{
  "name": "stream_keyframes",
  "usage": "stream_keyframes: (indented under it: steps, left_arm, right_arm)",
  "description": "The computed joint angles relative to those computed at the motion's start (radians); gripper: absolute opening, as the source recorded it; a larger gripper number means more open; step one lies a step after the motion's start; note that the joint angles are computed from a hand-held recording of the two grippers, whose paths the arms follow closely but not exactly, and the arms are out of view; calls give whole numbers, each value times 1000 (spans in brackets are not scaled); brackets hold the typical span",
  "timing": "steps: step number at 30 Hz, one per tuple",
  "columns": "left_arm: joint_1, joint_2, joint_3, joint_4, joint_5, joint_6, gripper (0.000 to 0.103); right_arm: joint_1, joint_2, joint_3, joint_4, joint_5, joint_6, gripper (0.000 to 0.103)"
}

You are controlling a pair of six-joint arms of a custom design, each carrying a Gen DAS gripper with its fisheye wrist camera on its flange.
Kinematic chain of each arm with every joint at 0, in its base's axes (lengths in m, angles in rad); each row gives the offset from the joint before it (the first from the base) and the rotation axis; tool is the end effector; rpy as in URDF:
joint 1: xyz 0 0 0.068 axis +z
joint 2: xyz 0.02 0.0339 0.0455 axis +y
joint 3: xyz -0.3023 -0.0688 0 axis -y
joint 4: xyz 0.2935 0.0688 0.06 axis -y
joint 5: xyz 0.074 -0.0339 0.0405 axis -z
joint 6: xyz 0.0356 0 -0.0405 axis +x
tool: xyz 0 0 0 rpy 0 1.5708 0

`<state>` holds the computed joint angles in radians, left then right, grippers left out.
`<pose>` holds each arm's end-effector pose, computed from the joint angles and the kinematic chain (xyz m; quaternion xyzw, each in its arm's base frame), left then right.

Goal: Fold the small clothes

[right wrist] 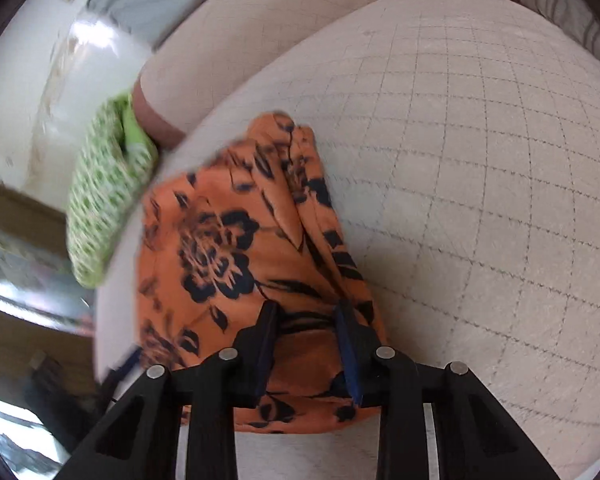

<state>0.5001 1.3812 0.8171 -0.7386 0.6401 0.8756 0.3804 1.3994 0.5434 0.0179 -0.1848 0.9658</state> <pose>0.2474 0.1110 0.2053 0.2169 0.9163 -0.1604 0.2960 0.2567 0.1097 0.1480 0.2366 0.8997 0.2897 0.2252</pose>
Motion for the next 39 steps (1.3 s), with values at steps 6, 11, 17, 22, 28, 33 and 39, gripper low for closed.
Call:
stream_keyframes:
  steps: [6, 11, 17, 22, 28, 33, 39]
  left_arm:
    - [-13, 19, 24, -37, 2, 15, 84]
    - [-20, 67, 56, -78, 6, 15, 84]
    - [-30, 96, 73, -99, 0, 14, 84]
    - [-35, 124, 90, -111, 3, 11, 84]
    - [-29, 167, 116, -126, 11, -1, 87]
    - [-4, 86, 81, -56, 37, -6, 87]
    - [-20, 83, 44, 26, -23, -54, 88]
  right_arm:
    - [33, 51, 199, -53, 96, -105, 35]
    - [-7, 382, 526, -218, 1, -143, 38]
    - [-43, 535, 726, -300, -58, -127, 40]
    - [17, 594, 802, -202, -195, -192, 40]
    - [53, 694, 853, -179, -163, -199, 54]
    - [26, 484, 605, -106, -150, -171, 55]
    - [4, 168, 216, -20, -104, -128, 65]
